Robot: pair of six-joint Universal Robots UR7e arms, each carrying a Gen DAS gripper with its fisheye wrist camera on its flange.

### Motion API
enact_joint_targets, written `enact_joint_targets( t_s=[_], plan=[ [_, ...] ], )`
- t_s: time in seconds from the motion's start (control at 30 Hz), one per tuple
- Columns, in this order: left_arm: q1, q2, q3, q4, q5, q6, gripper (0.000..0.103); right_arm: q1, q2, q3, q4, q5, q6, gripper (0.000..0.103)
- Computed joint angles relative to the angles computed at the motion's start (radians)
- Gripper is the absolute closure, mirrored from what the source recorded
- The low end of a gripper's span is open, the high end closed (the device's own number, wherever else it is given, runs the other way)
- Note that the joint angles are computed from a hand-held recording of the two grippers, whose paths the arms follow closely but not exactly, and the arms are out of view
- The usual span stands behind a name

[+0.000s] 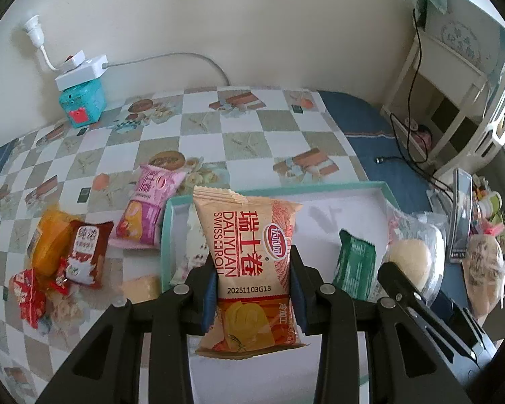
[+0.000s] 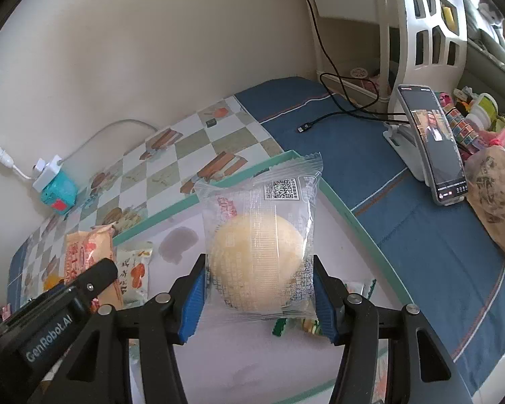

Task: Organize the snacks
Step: 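Carry the swiss roll bag and round bun over the white tray with both grippers, then open both grippers to drop the swiss roll and round bun into the tray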

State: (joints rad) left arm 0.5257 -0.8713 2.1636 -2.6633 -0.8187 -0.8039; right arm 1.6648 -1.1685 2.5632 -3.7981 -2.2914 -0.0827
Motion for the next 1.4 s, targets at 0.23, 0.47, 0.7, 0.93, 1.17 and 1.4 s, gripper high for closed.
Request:
enact_joint_targets(
  t_s=[0.23,0.47,0.7,0.93,1.17,1.4],
  plan=[
    [0.027,0.042,-0.003,-0.115,0.027,0.067,0.065,-0.033,0.031,-0.045,-0.046,0.01,-0.044,0.044],
    [0.058,0.07,-0.014,-0.152,0.021,0.094,0.065,-0.071,0.081,-0.09,-0.082,0.022,-0.076,0.044],
    [0.07,0.099,-0.024,-0.19,0.008,0.128,0.065,-0.092,0.119,-0.112,-0.094,0.039,-0.085,0.043],
    [0.079,0.114,-0.028,-0.177,0.004,0.113,0.065,-0.078,0.144,-0.124,-0.112,0.016,-0.114,0.042],
    [0.07,0.114,-0.029,-0.154,0.037,0.106,0.046,-0.071,0.147,-0.129,-0.107,-0.01,-0.121,0.04],
    [0.076,0.103,-0.035,-0.099,0.043,0.074,0.037,-0.064,0.147,-0.134,-0.089,-0.039,-0.116,0.033]
  ],
)
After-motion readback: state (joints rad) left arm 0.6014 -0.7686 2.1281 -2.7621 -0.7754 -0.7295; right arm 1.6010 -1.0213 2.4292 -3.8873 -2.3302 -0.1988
